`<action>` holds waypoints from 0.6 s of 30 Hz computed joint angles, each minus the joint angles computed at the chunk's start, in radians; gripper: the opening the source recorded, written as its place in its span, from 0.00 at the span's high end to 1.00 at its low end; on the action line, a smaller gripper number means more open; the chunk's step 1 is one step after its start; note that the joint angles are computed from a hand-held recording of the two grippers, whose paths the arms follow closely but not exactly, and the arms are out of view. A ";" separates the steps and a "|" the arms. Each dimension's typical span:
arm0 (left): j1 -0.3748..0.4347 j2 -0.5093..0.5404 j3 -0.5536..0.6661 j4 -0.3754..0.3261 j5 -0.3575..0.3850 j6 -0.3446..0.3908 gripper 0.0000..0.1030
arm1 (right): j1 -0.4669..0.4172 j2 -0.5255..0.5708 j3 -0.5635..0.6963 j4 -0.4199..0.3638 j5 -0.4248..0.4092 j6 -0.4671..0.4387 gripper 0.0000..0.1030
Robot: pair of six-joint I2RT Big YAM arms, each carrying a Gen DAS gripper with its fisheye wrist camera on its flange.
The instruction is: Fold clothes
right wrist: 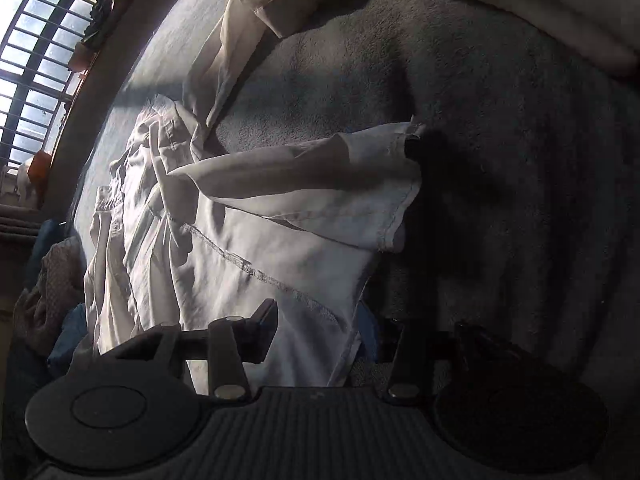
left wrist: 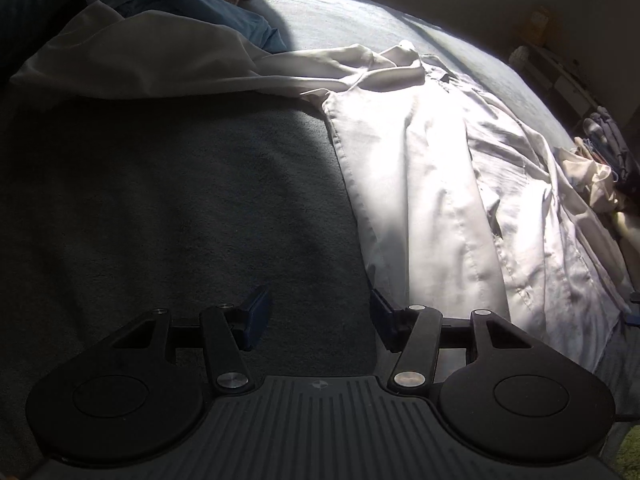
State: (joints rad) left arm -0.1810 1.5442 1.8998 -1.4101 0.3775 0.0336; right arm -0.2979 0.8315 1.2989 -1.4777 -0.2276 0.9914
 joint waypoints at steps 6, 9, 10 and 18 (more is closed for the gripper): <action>-0.016 -0.024 -0.052 -0.030 0.039 -0.037 0.48 | 0.007 -0.067 -0.127 0.130 0.059 0.037 0.55; -0.027 -0.039 -0.074 -0.019 0.032 -0.051 0.48 | 0.076 -0.058 -0.126 0.110 0.160 0.037 0.77; -0.027 -0.039 -0.076 -0.024 0.031 -0.058 0.48 | 0.097 -0.058 -0.127 0.102 0.192 0.042 0.87; -0.018 -0.042 -0.084 -0.052 0.048 -0.041 0.48 | 0.195 -0.100 -0.052 -0.047 0.333 0.109 1.00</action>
State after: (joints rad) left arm -0.1993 1.5020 1.8158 -1.4623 0.4253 -0.0072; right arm -0.1026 0.7310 1.2471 -1.5251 0.1049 1.1004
